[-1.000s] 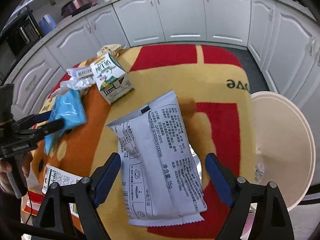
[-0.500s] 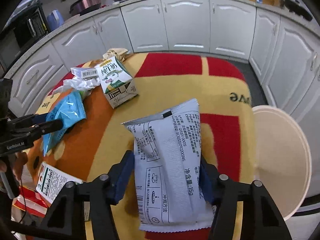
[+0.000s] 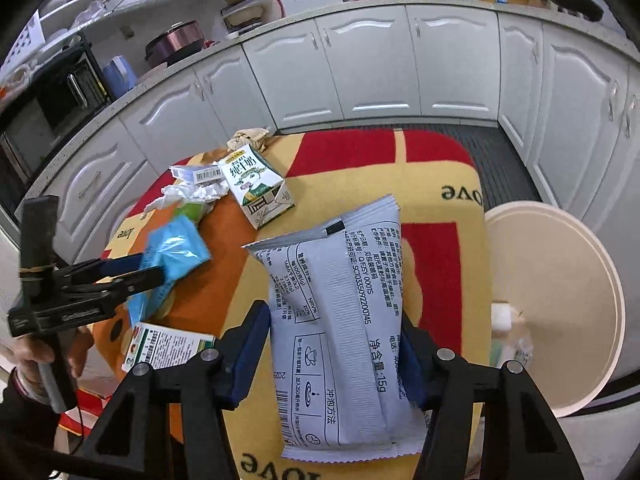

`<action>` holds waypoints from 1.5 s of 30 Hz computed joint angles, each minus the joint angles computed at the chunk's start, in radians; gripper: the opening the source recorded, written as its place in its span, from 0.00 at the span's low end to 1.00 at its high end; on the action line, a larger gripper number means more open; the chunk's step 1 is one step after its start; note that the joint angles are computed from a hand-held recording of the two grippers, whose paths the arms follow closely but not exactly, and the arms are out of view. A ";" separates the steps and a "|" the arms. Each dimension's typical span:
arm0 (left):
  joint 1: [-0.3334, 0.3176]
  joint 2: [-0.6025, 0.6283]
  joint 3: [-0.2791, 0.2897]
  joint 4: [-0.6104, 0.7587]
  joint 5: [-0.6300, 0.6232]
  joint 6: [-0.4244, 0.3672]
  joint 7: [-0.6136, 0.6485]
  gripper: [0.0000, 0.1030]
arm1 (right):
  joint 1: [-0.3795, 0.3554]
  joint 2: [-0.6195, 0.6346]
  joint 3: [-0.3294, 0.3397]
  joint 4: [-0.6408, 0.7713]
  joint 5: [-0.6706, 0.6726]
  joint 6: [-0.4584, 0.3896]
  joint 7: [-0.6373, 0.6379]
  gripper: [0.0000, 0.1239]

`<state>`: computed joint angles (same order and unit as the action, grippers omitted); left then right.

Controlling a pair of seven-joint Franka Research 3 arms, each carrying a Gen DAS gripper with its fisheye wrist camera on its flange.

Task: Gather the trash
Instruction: 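Grasp the white printed wrapper with the right tool while the left tool grasps the blue snack bag, then carry the blue snack bag and white wrapper over the beige bucket with both tools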

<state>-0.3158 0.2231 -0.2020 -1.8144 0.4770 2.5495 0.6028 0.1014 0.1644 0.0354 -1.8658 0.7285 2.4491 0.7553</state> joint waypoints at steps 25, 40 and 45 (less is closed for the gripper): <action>-0.076 -0.015 -0.013 0.123 0.210 -0.074 -0.142 0.44 | -0.011 -0.073 -0.017 -0.041 0.117 0.008 -0.080 0.47; -0.213 0.249 0.010 0.534 0.177 -0.161 -0.020 0.44 | -0.063 -0.090 -0.063 -0.029 0.142 0.032 -0.084 0.47; -0.262 0.383 0.024 0.732 0.113 -0.196 0.069 0.44 | -0.093 -0.074 -0.077 -0.014 0.126 0.045 -0.057 0.47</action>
<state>-0.5773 0.6057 -0.1778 -1.0825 0.5902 2.3536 0.6713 0.0089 0.0900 -0.0417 -1.8795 0.8546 2.4944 0.6986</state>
